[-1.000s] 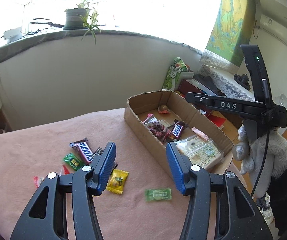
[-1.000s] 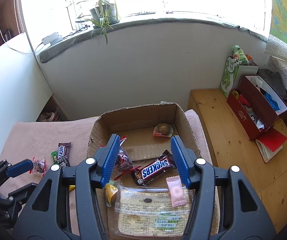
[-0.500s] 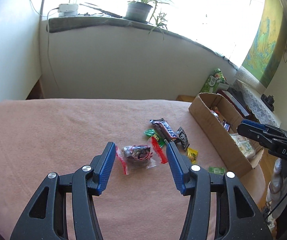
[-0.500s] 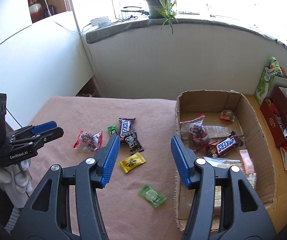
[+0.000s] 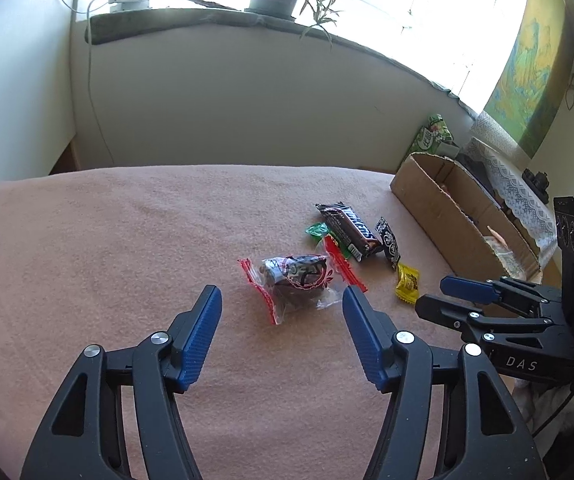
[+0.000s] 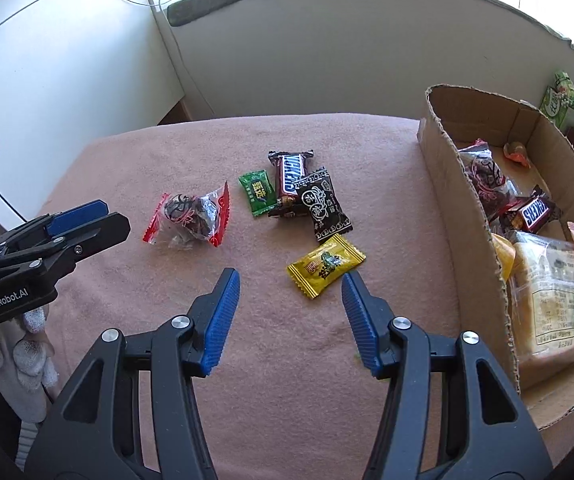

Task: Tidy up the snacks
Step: 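Move both grippers back over the remaining snacks on the table, then grasp the red-wrapped candy bag with the left gripper while the right grasps the yellow candy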

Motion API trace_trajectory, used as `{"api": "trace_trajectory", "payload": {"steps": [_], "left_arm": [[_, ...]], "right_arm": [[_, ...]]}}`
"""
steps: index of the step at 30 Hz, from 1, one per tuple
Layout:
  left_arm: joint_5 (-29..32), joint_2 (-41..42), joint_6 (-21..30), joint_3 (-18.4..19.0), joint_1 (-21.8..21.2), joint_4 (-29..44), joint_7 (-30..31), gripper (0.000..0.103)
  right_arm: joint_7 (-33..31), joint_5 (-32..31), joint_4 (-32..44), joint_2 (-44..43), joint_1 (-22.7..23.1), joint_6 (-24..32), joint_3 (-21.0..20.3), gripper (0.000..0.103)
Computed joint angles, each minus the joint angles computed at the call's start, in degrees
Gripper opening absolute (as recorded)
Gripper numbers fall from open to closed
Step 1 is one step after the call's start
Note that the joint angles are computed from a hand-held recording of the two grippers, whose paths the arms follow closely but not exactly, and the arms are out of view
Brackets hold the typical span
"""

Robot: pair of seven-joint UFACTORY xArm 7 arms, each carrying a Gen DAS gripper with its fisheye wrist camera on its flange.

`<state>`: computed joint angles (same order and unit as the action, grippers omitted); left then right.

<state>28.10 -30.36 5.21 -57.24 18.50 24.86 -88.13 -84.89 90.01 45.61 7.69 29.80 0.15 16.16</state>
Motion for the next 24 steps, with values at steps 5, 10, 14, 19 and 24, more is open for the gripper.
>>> {"api": "trace_trajectory", "payload": {"steps": [5, 10, 14, 19, 24], "left_arm": [[2.25, 2.51, -2.32, -3.64, 6.34, 2.23, 2.41, 0.063], [0.67, 4.66, -6.40, -5.37, 12.17, 2.76, 5.92, 0.063], [0.17, 10.31, -9.94, -6.71, 16.21, 3.67, 11.13, 0.063], [-1.82, 14.68, -12.53, -7.97, 17.81, 3.17, 15.75, 0.062], [-5.03, 12.47, -10.15, -5.71, 12.37, 2.08, 18.87, 0.060]], "right_arm": [[2.61, -1.73, 1.00, 2.80, 0.27, -3.83, 0.94, 0.056], [16.00, -14.31, 0.36, 4.50, 0.75, -4.90, 0.09, 0.056], [26.00, -24.28, -0.21, 5.71, 4.25, -5.23, -3.63, 0.056], [27.60, -26.07, 0.25, 7.32, -0.85, -6.93, 1.59, 0.056], [29.72, -29.23, 0.24, 8.12, -3.34, -8.09, 3.96, 0.056]]}}
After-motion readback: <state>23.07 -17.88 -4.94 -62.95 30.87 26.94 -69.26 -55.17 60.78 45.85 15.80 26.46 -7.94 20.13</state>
